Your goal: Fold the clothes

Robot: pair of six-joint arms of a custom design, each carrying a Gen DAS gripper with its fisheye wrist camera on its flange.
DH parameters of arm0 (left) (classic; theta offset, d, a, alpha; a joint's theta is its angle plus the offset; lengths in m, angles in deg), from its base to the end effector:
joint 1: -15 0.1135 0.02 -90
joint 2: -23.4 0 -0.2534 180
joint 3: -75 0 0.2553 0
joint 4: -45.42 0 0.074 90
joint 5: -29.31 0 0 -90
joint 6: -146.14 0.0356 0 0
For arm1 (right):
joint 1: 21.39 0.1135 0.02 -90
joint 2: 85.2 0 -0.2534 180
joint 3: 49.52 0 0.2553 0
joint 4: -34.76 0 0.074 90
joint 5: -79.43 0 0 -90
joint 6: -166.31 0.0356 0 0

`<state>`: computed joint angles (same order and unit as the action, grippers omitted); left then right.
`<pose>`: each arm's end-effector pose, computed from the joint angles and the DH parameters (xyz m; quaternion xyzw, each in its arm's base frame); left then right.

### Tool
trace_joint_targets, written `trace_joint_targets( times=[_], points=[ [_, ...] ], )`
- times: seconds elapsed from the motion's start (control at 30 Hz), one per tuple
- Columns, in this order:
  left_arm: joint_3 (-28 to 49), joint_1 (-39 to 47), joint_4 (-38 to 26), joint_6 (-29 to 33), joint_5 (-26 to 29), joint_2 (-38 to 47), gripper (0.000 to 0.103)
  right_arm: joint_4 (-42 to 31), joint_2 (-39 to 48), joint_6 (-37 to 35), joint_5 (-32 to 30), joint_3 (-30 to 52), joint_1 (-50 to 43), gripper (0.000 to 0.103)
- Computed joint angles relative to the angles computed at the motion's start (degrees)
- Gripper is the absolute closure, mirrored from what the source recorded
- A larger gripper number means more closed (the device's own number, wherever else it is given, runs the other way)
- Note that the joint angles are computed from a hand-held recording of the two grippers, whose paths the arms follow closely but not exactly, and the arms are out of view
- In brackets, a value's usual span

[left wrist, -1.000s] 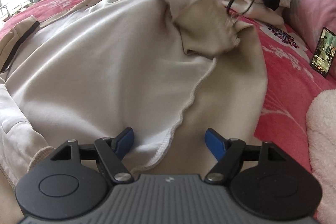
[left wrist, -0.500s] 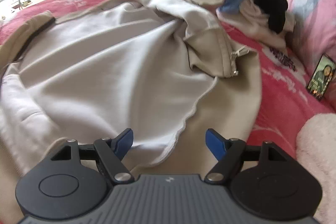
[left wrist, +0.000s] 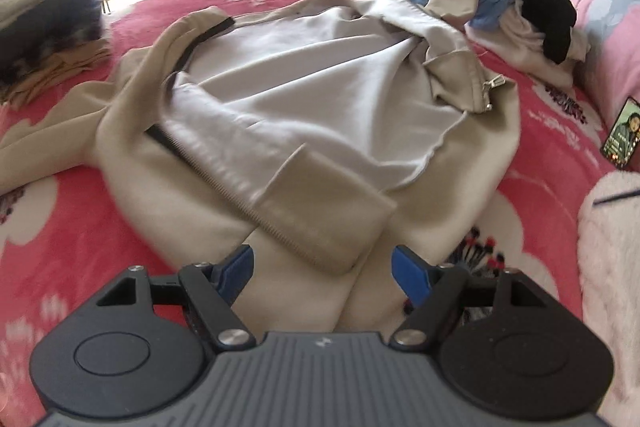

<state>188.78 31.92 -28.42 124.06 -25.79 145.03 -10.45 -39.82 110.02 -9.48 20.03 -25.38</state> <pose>0.4084 0.1030 0.1923 0.4292 0.8494 -0.1742 0.2528 0.1767 -0.0130 0.3591 0.2714 0.7783 0.1376 0.5492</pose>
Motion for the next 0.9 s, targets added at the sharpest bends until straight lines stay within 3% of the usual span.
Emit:
trace_joint_targets(
  times=[0.17, 0.23, 0.33, 0.43, 0.57, 0.77, 0.83, 0.87, 0.9],
  points=[
    [1.5, 3.3, -0.8, -0.7, -0.8, 1.9, 0.026, 18.8, 8.1, 11.5, -3.0, -12.7, 12.7, 0.04],
    [2.1, 3.9, -0.3, -2.1, -1.6, 3.1, 0.026, 27.3, 16.5, 13.4, -4.4, -15.5, 16.7, 0.041],
    [3.8, 4.7, 0.1, -4.5, -3.1, 5.5, 0.029, 34.9, 33.0, 11.5, -3.7, -13.1, 23.3, 0.046],
    [5.9, 5.5, -0.3, -6.2, -3.6, 7.6, 0.032, 36.0, 48.7, 3.1, -1.2, -5.2, 29.2, 0.052],
    [7.7, 6.3, -0.6, -6.8, -4.0, 9.3, 0.035, 33.8, 61.2, -7.9, 1.4, 5.7, 33.7, 0.061],
    [9.4, 6.5, -1.3, -6.8, -4.8, 11.4, 0.035, 23.9, 76.0, -18.9, 6.9, 21.1, 36.5, 0.062],
    [9.3, 6.5, -1.3, -6.8, -5.1, 11.5, 0.035, 23.8, 77.0, -20.1, 8.9, 21.7, 37.3, 0.062],
    [9.2, 6.5, -1.3, -6.8, -5.1, 11.5, 0.035, 23.5, 77.0, -19.5, 9.3, 22.0, 37.2, 0.067],
    [9.3, 6.5, -1.5, -6.7, -5.1, 11.5, 0.035, 23.1, 76.7, -18.8, 9.9, 21.9, 37.0, 0.079]
  ],
)
